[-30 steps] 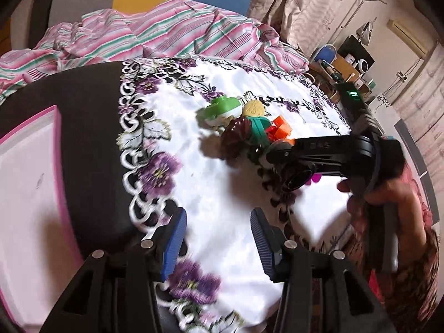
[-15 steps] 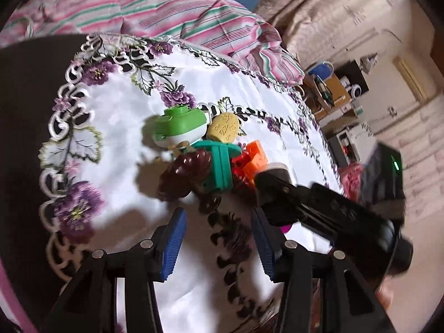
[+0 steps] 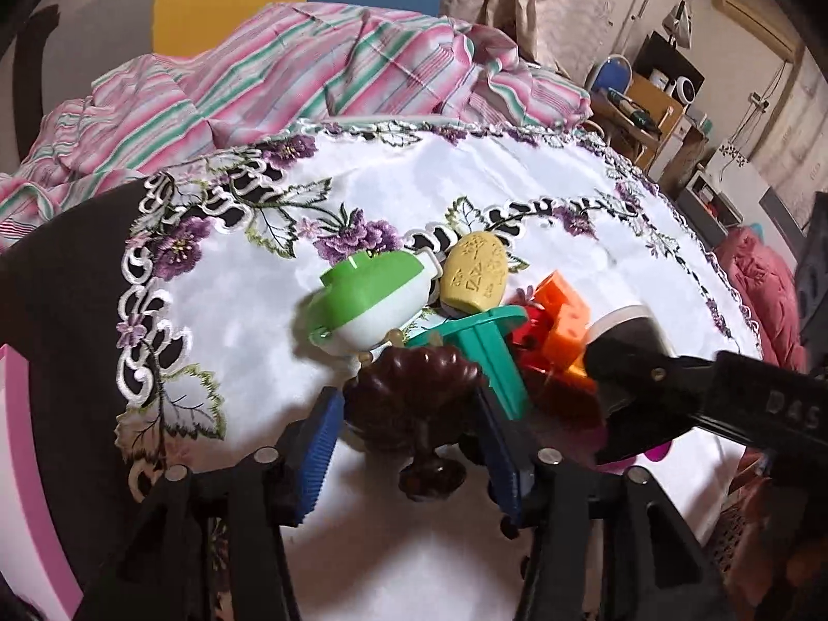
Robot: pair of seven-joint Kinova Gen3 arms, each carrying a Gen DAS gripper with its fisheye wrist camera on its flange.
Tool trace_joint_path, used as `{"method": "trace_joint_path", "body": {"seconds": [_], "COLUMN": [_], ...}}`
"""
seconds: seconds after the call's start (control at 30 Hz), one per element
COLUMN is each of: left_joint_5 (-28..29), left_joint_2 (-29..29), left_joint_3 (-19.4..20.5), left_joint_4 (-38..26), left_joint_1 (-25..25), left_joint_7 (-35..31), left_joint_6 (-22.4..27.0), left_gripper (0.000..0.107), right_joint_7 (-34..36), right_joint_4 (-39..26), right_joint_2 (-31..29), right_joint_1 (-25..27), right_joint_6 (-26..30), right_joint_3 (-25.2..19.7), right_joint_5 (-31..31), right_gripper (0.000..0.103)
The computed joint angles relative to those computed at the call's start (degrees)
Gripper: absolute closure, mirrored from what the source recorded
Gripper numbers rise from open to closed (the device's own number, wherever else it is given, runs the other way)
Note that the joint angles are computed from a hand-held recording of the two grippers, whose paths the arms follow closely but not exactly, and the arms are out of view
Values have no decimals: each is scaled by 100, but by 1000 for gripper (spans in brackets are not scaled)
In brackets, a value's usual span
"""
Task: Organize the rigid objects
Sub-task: 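Grasp the brown wooden peg brush with left tool while right tool holds black cylinder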
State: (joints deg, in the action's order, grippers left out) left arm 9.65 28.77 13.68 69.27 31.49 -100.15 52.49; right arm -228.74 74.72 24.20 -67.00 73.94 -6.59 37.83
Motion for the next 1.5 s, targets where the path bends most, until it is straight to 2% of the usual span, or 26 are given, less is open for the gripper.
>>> {"method": "trace_joint_path", "body": {"seconds": [0.2,0.37,0.47,0.6,0.77,1.03,1.13,1.2,1.27,1.37,1.47,1.5], "left_joint_5": [0,-87,-253,-258,-212,109,126,83,228,643,500,354], "left_joint_2": [155,70,65,205,-6,-498,-694,-787,-776,-863,-888,-856], "left_joint_3": [-2,-7,18,122,88,224,163,87,167,399,261,186], "left_joint_4": [-206,-55,8,-126,305,1181,1508,1668,1695,1878,1850,1782], "left_joint_1": [66,136,201,175,178,-123,-169,-170,-332,-648,-444,-330], "left_joint_7": [-6,-104,-320,-762,-857,-1046,-938,-747,-755,-1111,-991,-882], "left_joint_6": [-6,-386,-557,-427,-841,-1381,-1553,-1556,-1391,-1565,-1771,-1795], "left_gripper": [52,51,47,46,46,48,54,59,59,56,35,34], "right_joint_7": [-43,-119,-139,-115,-167,-188,-214,-195,-161,-161,-205,-202], "right_joint_4": [-49,-11,-13,-28,4,-2,6,-8,-14,-18,-13,-14], "right_joint_2": [35,19,23,33,23,26,19,26,28,32,33,34], "right_joint_1": [-31,-61,-58,-29,-46,-60,-75,-62,-39,-46,-72,-67], "right_joint_6": [117,124,142,148,147,157,160,163,144,146,164,167], "right_joint_3": [12,21,11,3,8,1,2,-6,-11,-1,12,9], "right_joint_5": [11,60,70,26,63,90,111,92,67,63,94,88], "right_gripper": [59,59,59,59,59,59,59,59,59,59,59,59]}}
